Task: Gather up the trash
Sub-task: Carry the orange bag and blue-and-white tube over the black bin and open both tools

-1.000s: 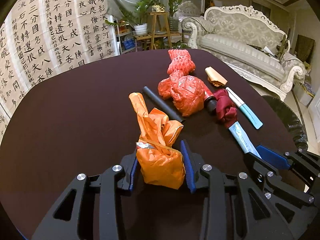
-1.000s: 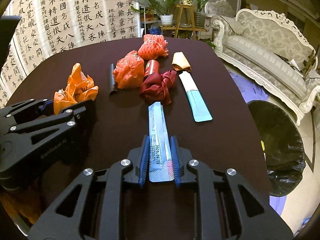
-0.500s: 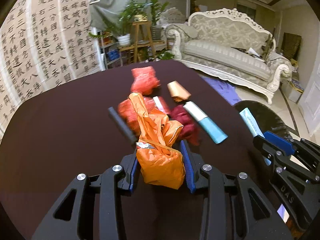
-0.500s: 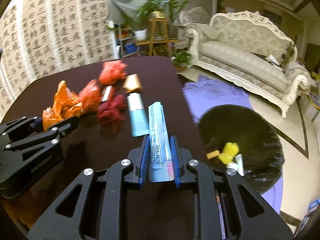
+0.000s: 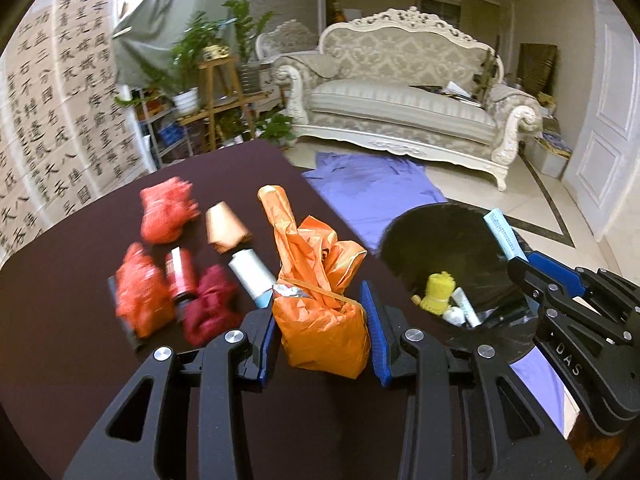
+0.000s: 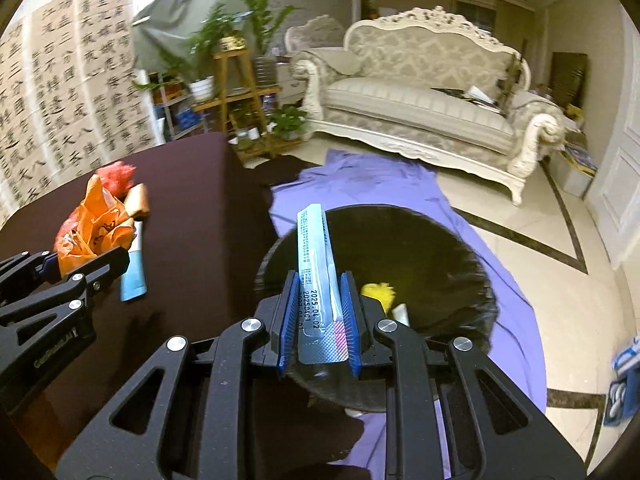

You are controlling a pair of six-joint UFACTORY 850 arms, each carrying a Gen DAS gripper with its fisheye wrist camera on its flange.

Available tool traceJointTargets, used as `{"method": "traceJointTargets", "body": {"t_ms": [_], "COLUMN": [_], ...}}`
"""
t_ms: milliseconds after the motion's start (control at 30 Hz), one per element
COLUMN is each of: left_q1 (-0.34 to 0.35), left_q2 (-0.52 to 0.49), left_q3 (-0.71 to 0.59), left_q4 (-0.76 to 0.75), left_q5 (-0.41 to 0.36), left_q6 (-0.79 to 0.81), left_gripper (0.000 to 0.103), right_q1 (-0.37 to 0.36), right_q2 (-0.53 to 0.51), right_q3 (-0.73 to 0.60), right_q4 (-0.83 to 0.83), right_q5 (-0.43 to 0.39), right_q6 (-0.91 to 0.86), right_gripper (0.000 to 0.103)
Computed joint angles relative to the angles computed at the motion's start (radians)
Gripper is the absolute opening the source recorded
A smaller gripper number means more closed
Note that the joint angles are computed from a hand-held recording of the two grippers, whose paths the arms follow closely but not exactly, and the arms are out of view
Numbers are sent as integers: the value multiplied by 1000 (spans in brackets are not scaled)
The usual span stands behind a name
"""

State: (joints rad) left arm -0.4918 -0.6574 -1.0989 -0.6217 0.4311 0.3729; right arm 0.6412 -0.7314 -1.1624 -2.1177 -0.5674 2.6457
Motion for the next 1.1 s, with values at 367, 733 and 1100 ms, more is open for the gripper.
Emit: {"method": "traceJointTargets", "body": {"t_ms": [367, 733, 1100], "left_q1": [-40, -51, -53], "left_q2": [-87, -162, -206], "left_q3": [-132, -243, -319], "left_q4": [-77, -202, -270], "left_q5": [-37, -78, -115], "left_q6": [112, 250, 340], "left_gripper": [38, 38, 38], "right_q1": [-61, -102, -123], "right_q2": [-3, -27, -48], "right_q3": [20, 6, -17], "right_q4": [-3, -11, -1], "right_q5": [-19, -9, 4], "right_q6": [43, 64, 57], "right_gripper": [21, 21, 21]}}
